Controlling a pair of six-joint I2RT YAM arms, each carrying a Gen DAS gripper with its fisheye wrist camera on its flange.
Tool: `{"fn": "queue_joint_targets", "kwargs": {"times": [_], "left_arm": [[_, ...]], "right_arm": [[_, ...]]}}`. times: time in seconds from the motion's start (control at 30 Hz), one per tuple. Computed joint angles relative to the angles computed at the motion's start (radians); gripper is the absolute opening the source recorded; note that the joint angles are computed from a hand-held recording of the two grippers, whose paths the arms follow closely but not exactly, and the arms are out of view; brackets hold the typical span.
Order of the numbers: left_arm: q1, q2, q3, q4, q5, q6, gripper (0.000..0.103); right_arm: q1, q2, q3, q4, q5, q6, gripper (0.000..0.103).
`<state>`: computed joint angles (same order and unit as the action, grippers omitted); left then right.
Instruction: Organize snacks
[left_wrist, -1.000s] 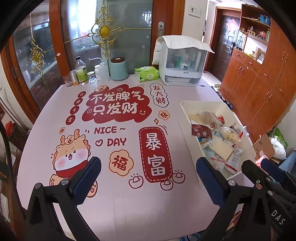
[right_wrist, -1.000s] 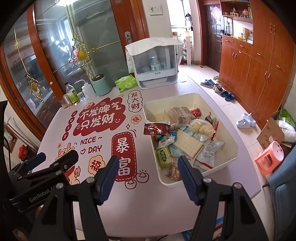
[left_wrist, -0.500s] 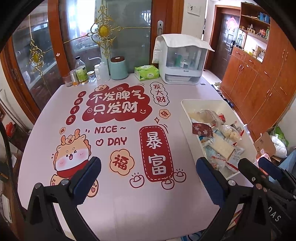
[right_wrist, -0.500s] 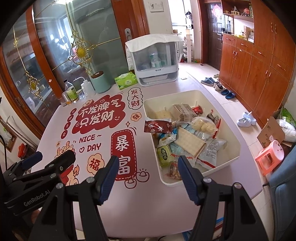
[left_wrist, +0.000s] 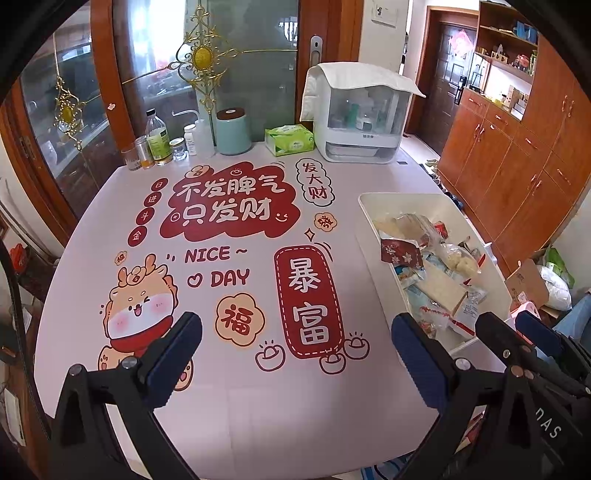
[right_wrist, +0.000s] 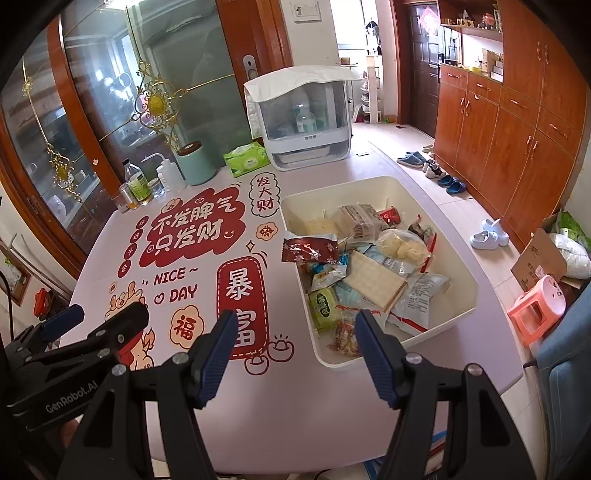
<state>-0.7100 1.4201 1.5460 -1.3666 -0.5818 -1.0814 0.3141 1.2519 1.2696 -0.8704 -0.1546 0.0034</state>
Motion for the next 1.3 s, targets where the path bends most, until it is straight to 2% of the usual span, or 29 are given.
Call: {"fn": "queue_joint_targets", "kwargs": {"times": [1.3], "left_arm": [[0.0, -0.023, -0.043, 0.013, 0.041, 0.014, 0.102]], "right_arm": [[0.021, -0.022, -0.052, 0.02, 0.036, 0.028, 0.067]]}}
